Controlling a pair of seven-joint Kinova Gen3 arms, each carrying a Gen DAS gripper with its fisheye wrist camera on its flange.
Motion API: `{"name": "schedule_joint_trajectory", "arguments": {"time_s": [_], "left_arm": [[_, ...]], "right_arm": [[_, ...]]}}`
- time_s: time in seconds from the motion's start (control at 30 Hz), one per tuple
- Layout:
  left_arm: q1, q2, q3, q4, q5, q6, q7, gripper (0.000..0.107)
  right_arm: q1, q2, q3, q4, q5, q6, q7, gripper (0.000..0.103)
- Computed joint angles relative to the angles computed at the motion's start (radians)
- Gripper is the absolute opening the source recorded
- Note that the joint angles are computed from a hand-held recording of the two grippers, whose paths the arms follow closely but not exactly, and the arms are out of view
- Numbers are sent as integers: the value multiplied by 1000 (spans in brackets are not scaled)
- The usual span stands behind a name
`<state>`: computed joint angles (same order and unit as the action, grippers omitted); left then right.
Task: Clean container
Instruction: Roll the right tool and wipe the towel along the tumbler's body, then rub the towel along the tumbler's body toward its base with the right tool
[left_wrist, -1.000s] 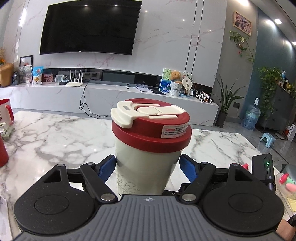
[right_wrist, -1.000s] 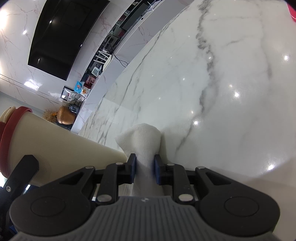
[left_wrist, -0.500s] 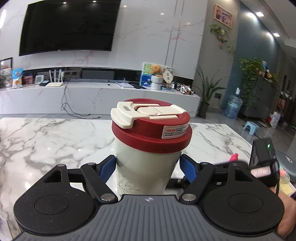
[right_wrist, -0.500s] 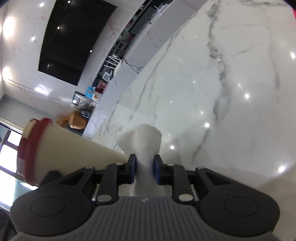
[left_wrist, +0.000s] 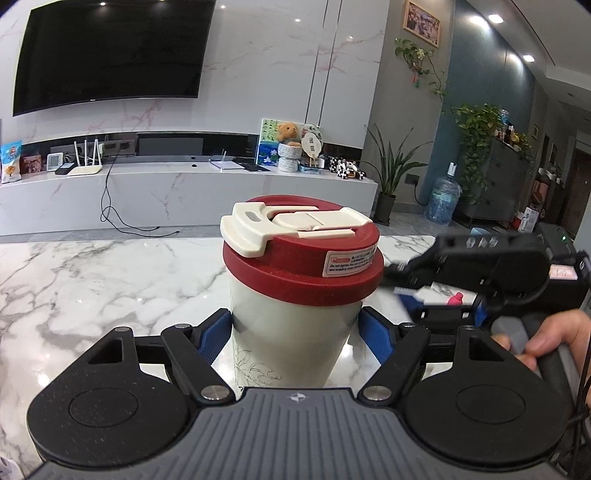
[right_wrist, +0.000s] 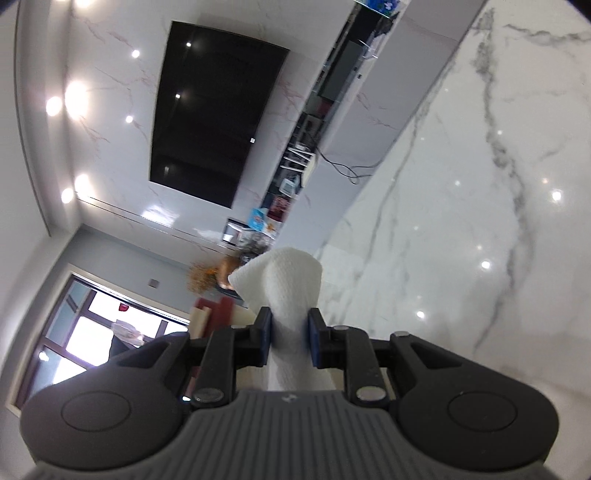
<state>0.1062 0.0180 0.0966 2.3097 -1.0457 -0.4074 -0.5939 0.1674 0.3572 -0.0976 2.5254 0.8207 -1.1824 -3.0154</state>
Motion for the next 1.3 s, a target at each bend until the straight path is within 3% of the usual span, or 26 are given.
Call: {"name": "schedule_joint_trajectory", "arguments": {"time_s": [0.17,0.43,0.83,1.17,1.3], "left_arm": [[3,-6,0,-1,-18,7,19,74],[9,-11,-4,-6,-38,16,47,74],[14,-12,-8,-9,-44,21,58,74],[21,-13,-3,-12,-26,40,59,75],[38,-19,8,-9,49,75,27,75]], "right_arm": [[12,18,1,3,15,-31,9,23],[-17,13,-8,-16,12,99,-32,23],[-99,-6,-52,-83,-30,424,-58,23],[-86,-1,-99,-114,-26,519,-92,23],[-86,-5,-107,-124,-23,536,-106,23]]}}
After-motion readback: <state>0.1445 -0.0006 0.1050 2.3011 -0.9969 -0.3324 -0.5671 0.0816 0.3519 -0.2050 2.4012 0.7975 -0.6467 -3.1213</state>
